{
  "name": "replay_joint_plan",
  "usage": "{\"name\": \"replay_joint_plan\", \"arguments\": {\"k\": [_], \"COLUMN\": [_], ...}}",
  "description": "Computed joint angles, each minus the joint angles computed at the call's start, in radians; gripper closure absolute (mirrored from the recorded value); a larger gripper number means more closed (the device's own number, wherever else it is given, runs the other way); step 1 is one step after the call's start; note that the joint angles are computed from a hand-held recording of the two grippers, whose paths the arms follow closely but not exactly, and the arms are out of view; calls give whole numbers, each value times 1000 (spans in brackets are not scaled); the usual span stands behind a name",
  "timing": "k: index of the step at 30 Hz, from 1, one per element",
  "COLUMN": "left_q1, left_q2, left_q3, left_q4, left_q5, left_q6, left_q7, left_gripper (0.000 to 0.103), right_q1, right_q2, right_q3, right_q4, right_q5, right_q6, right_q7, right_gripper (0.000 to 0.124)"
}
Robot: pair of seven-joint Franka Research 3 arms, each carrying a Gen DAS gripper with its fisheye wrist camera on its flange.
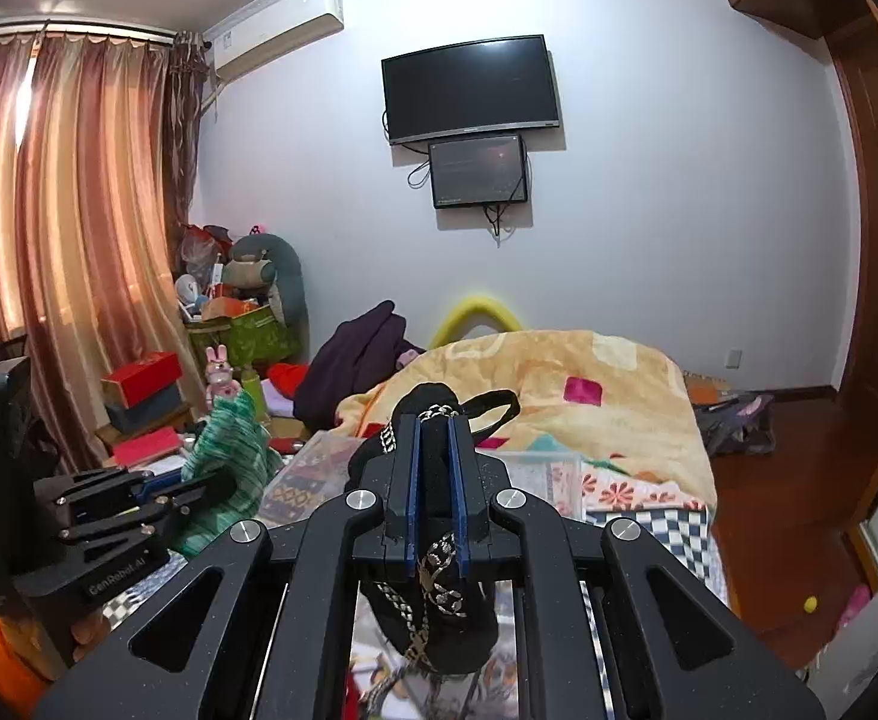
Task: Organize soft objects
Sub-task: 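Drop the green sock into the box with left tool while right tool drops hat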
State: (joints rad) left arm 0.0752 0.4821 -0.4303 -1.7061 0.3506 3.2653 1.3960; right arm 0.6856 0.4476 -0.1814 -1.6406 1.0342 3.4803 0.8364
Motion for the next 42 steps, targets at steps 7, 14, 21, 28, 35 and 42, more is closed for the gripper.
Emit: {"name": "replay_joint_plan", "arguments": {"k": [7, 14, 21, 28, 35, 42], "left_q1": [-68, -135, -198, -252, -271, -246], "left_q2": [111, 185, 233, 239, 206, 136], "left_q3": [40, 84, 136, 212, 242, 231], "left_q4": [176, 295, 385, 406, 352, 251], "left_q5": [-55, -125, -167, -147, -104, -78], "left_q6": [-153, -265, -359, -383, -322, -230], "left_q7": [58, 146, 194, 146, 110, 75], "left_gripper": [90, 90, 90, 73, 49, 28], "right_q1": [157, 324, 311, 287, 296, 332], "right_q2": [89, 213, 230, 213, 206, 159], "right_q3": [-232, -531, -561, -543, -559, -573], "right_q4": [81, 99, 103, 93, 68, -13], "right_q5": [99, 17, -103, -211, -331, -429], "right_q6": [-102, -277, -408, -467, -460, -365], "right_q7": [10, 242, 373, 461, 551, 610], "right_gripper": [116, 116, 116, 115, 77, 50]}}
